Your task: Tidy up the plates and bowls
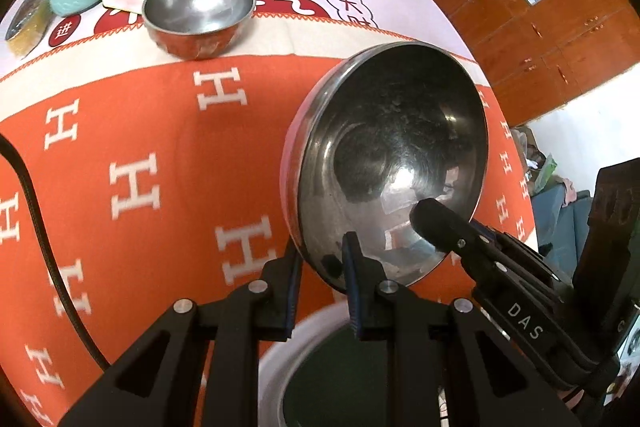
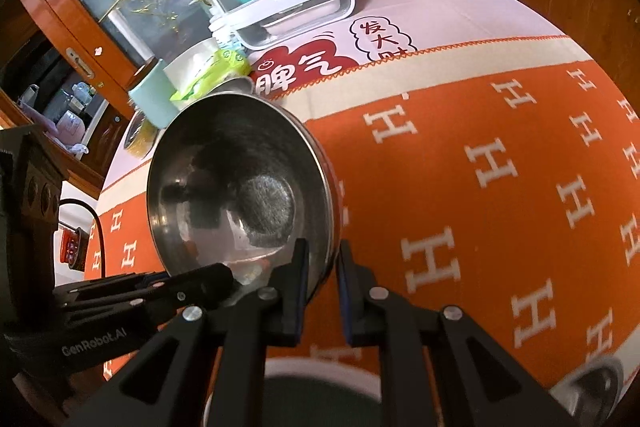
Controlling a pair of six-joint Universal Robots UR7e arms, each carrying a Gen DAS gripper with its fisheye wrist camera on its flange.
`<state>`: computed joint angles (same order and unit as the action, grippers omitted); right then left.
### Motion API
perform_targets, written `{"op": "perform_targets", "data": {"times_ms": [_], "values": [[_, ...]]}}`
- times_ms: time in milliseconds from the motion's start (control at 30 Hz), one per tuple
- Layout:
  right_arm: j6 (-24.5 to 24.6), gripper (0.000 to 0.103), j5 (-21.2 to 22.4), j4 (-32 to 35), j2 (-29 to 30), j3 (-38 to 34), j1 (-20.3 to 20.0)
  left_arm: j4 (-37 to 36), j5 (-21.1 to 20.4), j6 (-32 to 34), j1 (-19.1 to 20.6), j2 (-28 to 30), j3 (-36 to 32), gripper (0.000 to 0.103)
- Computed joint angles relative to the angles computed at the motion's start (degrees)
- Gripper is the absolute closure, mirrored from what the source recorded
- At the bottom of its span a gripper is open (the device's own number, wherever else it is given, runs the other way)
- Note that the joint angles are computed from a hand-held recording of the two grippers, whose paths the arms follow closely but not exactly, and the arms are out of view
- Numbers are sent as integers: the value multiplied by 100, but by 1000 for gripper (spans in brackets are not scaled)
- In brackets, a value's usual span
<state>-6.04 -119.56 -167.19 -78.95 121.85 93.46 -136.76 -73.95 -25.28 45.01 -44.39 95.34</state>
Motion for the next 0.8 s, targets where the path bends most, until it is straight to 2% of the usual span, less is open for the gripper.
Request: {"op": "perform_targets", "data": {"times_ms": [167, 500, 800], "values": [[310, 88, -133, 34, -390, 444, 168, 58, -71, 7, -157, -221, 303, 85], [302, 88, -740, -209, -1071, 1112, 493, 129, -239, 211, -582, -410, 650, 85], [410, 88, -1174, 310, -1896, 1467, 603, 260, -489, 330, -1019, -359, 743, 85]]}}
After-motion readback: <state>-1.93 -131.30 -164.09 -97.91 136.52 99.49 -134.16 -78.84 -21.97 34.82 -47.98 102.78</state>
